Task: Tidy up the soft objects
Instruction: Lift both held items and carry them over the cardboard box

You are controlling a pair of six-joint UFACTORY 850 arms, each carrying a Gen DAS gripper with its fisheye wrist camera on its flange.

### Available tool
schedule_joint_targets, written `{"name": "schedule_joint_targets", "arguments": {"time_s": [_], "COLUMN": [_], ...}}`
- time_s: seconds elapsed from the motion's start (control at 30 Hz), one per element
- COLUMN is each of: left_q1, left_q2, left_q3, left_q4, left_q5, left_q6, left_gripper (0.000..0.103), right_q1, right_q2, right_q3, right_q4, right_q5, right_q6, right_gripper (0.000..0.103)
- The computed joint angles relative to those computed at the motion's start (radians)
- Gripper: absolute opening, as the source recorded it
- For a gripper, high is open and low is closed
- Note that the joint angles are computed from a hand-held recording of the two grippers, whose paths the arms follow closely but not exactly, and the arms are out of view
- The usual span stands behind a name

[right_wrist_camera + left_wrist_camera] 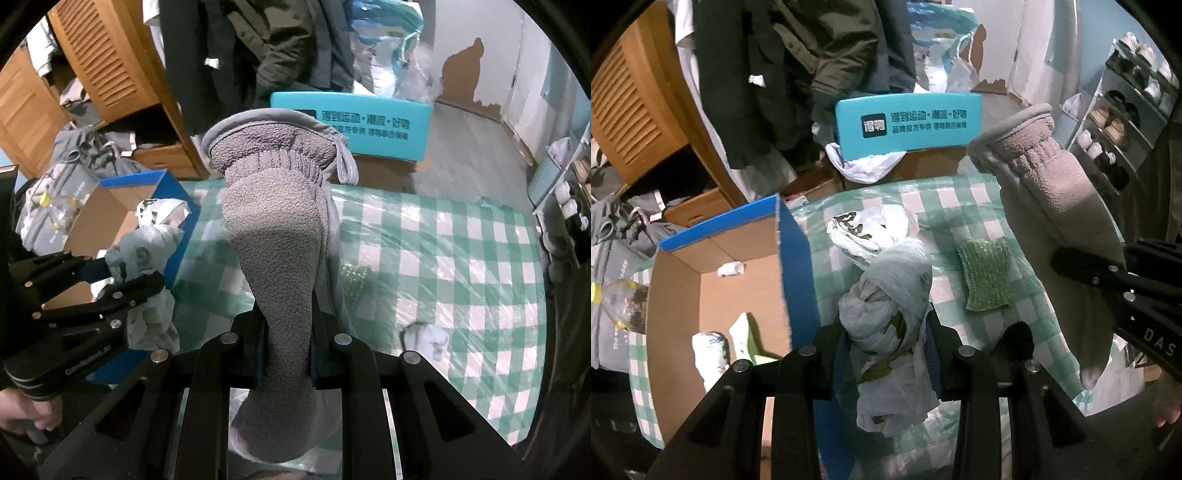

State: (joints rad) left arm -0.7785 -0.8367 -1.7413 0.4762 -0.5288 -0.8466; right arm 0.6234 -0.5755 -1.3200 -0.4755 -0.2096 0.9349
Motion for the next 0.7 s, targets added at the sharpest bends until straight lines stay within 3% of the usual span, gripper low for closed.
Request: {"name": "schedule_joint_targets", "arguments": {"time_s": [0.33, 0.7], "left_q1": [0.017, 0.047], "left_q2": [0.088, 0.180], "left_q3": [0.115, 0.243], "left_q4": [0.094, 0.199], "left_q5": [0.043, 0.083], "left_q6": [-0.099, -0.231], "left_gripper": [0.036, 0.036], "right_q1": [0.035, 0.078], "right_q2": [-0.031, -0.095], "right_q3": [-0.077, -0.203], "right_q4": [0.051, 0.212], "right_q5": [-0.006, -0.022], "right_q6": [-0.068, -0.256], "right_gripper": [0.016, 0.016]}}
